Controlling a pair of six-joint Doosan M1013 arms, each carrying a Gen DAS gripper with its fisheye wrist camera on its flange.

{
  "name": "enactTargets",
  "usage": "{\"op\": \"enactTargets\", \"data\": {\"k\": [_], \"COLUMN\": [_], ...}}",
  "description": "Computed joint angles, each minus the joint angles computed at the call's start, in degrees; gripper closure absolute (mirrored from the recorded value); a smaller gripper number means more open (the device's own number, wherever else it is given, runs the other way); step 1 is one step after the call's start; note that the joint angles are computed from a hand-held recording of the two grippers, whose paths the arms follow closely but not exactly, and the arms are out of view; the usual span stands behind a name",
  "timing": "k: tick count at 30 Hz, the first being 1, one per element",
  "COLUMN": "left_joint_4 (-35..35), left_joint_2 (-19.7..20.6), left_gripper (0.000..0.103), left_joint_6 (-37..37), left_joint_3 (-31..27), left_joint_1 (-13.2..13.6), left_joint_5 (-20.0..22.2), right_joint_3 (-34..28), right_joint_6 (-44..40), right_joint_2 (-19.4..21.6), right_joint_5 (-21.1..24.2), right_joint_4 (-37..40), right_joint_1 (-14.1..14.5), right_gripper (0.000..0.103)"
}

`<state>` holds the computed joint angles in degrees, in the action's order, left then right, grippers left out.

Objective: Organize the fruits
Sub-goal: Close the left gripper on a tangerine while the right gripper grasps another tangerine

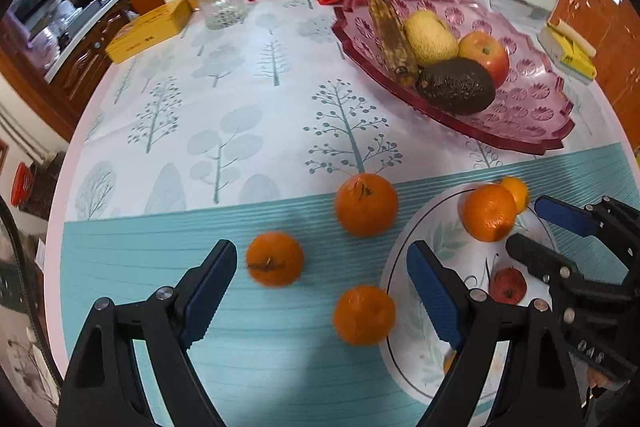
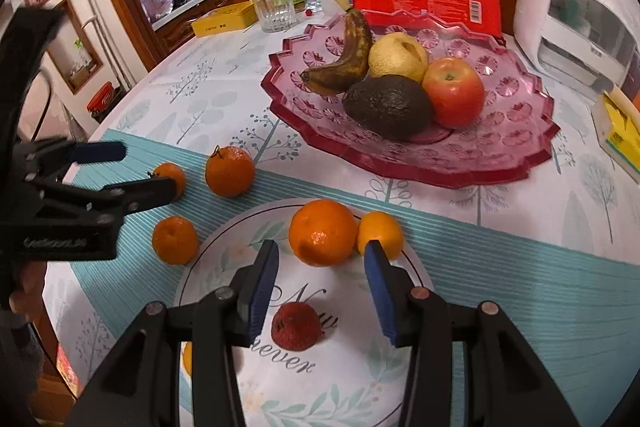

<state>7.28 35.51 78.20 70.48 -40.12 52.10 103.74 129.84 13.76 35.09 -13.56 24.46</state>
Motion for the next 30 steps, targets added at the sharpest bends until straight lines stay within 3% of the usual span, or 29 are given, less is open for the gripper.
{"op": "enactTargets", "data": {"k": [9, 19, 22, 27, 29, 30], "left_joint_4": [-1.8, -3.4, -4.4, -8.7, -11.2, -10.8], "left_joint_2": [4.7, 7.3, 7.7, 8.3, 8.4, 8.4], "left_gripper": [0.017, 0.017, 0.025, 0.05, 0.059, 0.059], "left_joint_6": [3.1, 4.2, 4.9, 7.1, 8.4, 8.1], "left_joint_3": [-5.9, -8.6, -9.1, -9.9, -10.0, -9.9], "left_joint_1": [0.1, 0.5, 0.6, 1.1, 1.4, 1.3], "left_joint_5": [3.5, 5.3, 5.9, 7.0, 7.2, 7.2], "right_joint_3": [-1.8, -2.4, -2.7, -3.1, -3.4, -3.5], "right_joint_6": [-1.7, -0.3, 0.1, 2.1, 2.8, 3.8], "right_joint_2": [2.5, 4.0, 4.6, 5.7, 6.3, 6.6], "right_joint_5": [1.2, 3.1, 4.3, 7.4, 9.0, 10.1], "right_joint_4": [-4.9, -13.8, -17.0, -24.0, -26.6, -28.5], "right_joint_1": [1.0, 2.9, 3.9, 5.7, 6.4, 6.9], "right_gripper": [0.057, 0.049, 0.045, 0.046, 0.051, 0.058]}}
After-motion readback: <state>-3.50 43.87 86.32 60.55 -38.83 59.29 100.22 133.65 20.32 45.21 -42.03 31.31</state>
